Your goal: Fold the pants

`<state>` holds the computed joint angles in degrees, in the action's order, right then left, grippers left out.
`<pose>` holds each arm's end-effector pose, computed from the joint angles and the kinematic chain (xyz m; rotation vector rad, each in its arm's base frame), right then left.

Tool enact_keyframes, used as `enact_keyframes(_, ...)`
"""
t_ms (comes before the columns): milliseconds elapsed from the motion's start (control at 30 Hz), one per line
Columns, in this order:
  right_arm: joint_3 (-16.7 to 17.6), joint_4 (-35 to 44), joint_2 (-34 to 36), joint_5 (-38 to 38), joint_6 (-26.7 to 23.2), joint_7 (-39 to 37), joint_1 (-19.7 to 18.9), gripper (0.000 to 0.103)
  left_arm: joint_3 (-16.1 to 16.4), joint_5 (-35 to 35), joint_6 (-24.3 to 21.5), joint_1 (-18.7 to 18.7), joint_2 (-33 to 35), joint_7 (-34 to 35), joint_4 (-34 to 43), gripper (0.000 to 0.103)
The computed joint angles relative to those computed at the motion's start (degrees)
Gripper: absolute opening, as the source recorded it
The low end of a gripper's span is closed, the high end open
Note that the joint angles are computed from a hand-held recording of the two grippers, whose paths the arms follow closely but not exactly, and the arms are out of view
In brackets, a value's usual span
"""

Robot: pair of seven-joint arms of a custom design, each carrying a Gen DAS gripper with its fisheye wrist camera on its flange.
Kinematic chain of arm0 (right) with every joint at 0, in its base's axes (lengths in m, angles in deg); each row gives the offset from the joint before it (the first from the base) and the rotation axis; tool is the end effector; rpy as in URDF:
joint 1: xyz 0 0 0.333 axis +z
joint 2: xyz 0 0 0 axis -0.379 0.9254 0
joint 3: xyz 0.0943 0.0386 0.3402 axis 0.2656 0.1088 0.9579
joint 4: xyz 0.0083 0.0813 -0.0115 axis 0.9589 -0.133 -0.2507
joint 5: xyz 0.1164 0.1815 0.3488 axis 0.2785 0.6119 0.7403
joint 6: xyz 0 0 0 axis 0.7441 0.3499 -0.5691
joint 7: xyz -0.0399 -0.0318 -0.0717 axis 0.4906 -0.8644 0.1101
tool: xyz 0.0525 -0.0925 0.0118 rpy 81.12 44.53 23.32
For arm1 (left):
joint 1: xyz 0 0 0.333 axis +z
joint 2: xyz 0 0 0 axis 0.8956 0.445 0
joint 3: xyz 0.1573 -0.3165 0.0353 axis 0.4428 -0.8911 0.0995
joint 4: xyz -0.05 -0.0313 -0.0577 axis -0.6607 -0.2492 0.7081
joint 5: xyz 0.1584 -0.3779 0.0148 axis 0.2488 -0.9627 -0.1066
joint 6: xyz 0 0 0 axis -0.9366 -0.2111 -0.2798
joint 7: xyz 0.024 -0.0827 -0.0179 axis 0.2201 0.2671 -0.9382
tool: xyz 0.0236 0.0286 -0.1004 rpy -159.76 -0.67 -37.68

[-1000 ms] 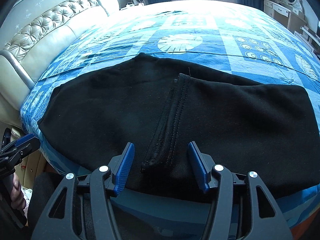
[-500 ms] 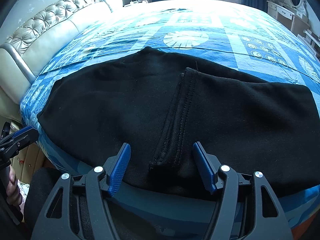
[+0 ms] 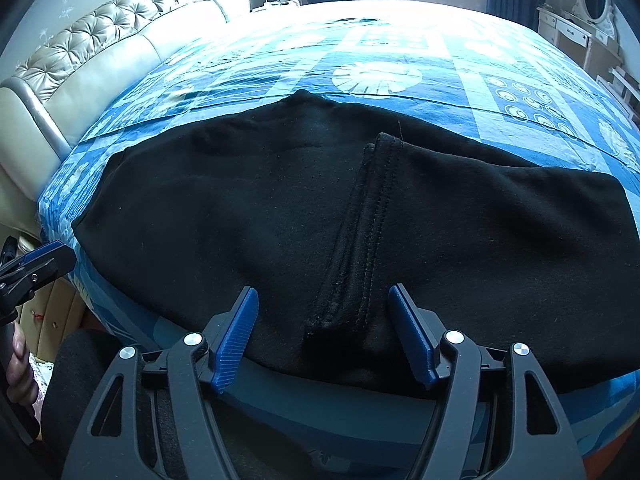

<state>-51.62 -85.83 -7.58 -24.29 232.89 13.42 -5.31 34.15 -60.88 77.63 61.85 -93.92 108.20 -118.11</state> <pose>0.5812 0.2705 0.4576 -1.9821 1.5955 -0.2272 0.5179 -0.1238 0.4970 -2.0035 1.8154 -0.7500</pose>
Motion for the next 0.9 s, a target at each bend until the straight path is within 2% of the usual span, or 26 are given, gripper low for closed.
enact_keyframes(100, 1.71, 0.15, -0.67, 6.33, -0.15, -5.07, -1.85, 0.068, -0.95, 3.29, 0.31, 1.17, -0.17, -2.36, -0.14, 0.094)
enact_keyframes(167, 3.16, 0.51, -1.61, 15.61, -0.44, -12.27, -3.81, 0.068, -1.52, 5.84, 0.53, 1.90, -0.36, -4.14, -0.22, 0.094)
enact_keyframes(233, 3.24, 0.71, -2.96, 24.62, -0.09, -19.33, -4.98, 0.068, -1.61, 6.99, 0.78, 2.12, -0.55, -4.98, -0.37, 0.094)
enact_keyframes(367, 0.51, 1.43, -5.04, 43.24, -0.99, -31.15, -7.01, 0.068, -1.97, 9.48, 0.42, 2.71, -0.41, -7.17, -0.11, 0.094)
enact_keyframes(433, -2.12, 1.50, -5.22, 48.24, -1.60, -32.95, -7.68, 0.068, -1.86, 10.14, 0.47, 2.74, -0.37, -7.70, -0.05, 0.094)
enact_keyframes(567, -6.35, 2.47, -3.31, 52.51, -3.72, -32.52, -10.40, 0.068, -1.91, 12.01, 1.08, 3.17, -0.18, -9.00, 0.04, 0.094)
enact_keyframes(667, -7.75, 3.73, -0.60, 53.54, -4.43, -29.92, -13.23, 0.068, -1.27, 11.06, 1.30, 2.68, 0.29, -8.40, 0.29, 0.094)
enact_keyframes(833, -6.74, 8.24, 5.70, 58.30, -16.34, -29.92, -19.26, 0.068, -0.52, 8.72, 0.82, 1.79, 0.81, -7.10, 0.61, 0.094)
enact_keyframes(900, -6.43, 9.43, 7.63, 57.68, -18.58, -28.50, -20.00, 0.068, -0.36, 8.14, 0.83, 1.58, 0.82, -6.56, 0.59, 0.094)
